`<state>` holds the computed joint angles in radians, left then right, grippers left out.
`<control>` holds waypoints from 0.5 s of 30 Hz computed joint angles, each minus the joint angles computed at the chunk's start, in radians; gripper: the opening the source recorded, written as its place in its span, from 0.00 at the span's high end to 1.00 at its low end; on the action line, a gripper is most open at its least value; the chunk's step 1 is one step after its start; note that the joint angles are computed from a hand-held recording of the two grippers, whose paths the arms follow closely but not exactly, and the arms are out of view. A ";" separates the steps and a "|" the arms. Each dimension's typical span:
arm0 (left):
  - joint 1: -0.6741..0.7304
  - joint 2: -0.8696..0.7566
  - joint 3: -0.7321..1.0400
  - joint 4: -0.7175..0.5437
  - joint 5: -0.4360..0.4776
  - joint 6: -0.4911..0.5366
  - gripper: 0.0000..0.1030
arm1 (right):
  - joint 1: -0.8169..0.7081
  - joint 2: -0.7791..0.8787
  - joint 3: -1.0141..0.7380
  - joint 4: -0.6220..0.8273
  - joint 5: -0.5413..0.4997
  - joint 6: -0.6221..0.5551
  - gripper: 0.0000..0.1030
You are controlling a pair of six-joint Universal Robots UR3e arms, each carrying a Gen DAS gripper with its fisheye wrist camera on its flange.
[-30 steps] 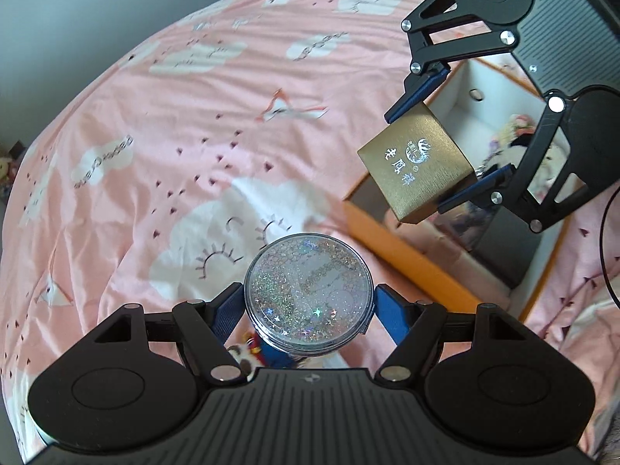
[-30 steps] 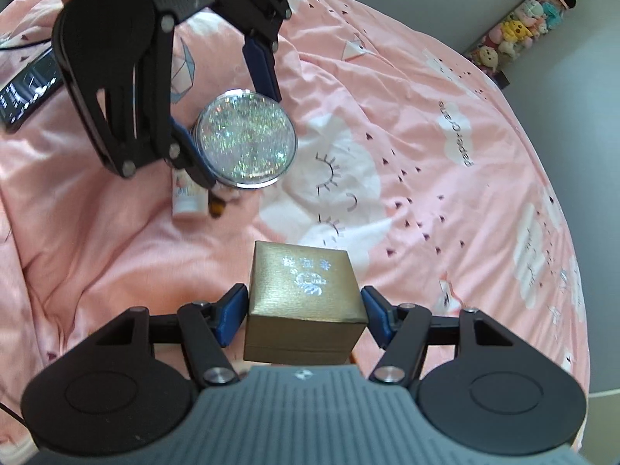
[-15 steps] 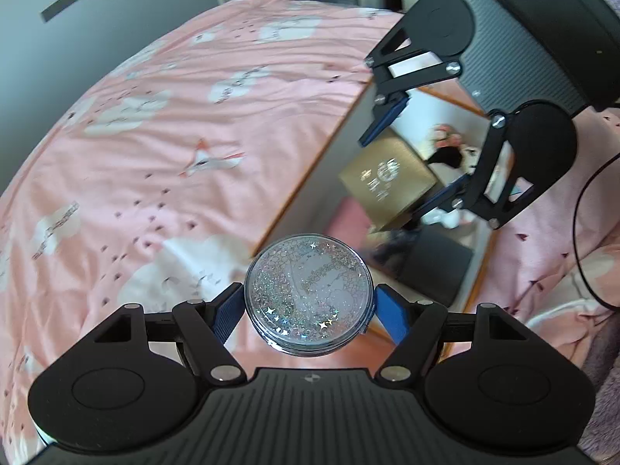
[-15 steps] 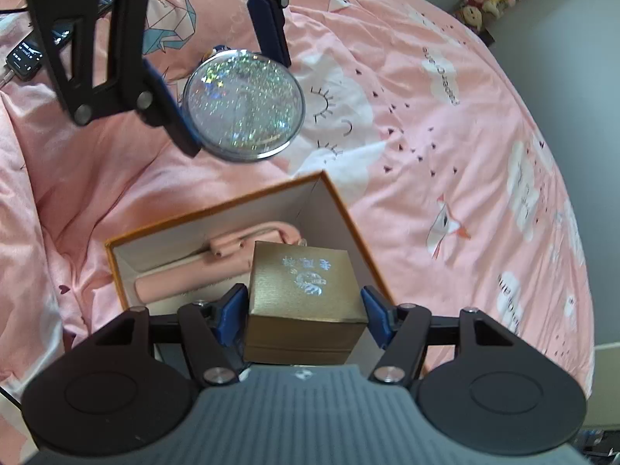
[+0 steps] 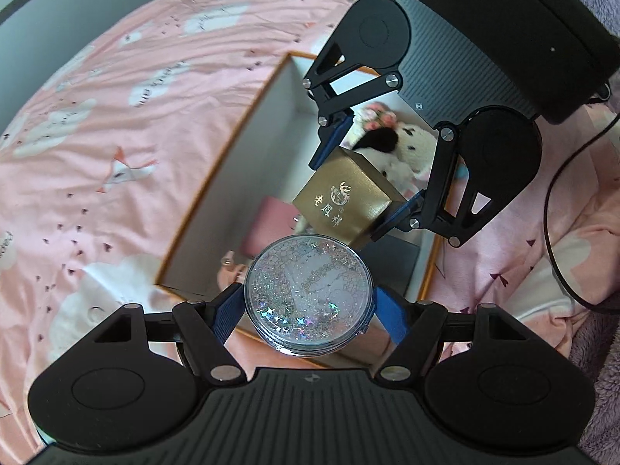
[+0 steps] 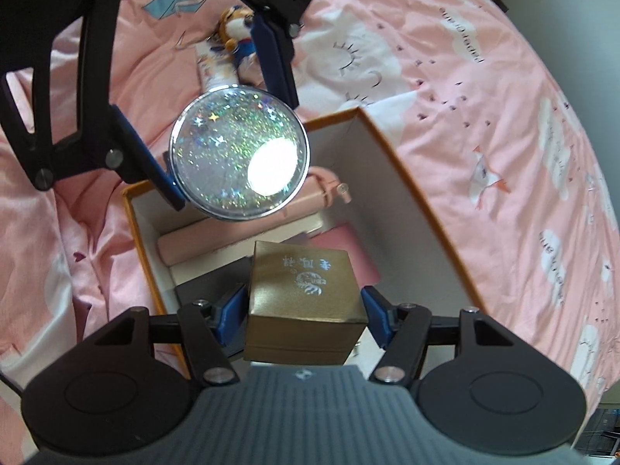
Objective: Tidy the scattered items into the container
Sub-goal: 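Lift the compact with the left tool while the right carries the gold box over the orange box, then lower the gold box and compact into the orange box and open both tools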
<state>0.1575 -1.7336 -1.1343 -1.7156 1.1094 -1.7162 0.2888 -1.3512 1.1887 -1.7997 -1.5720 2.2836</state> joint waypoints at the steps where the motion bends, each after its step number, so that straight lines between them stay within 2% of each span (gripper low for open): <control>1: -0.006 -0.003 -0.010 0.013 0.006 -0.003 0.17 | -0.001 -0.001 0.010 -0.002 0.002 -0.003 0.36; 8: -0.031 -0.063 -0.013 0.115 0.008 -0.073 0.17 | -0.021 0.035 -0.003 -0.052 0.005 -0.004 0.36; 15: -0.048 -0.125 0.025 0.157 0.013 -0.108 0.17 | -0.044 0.110 -0.018 -0.149 0.009 -0.102 0.36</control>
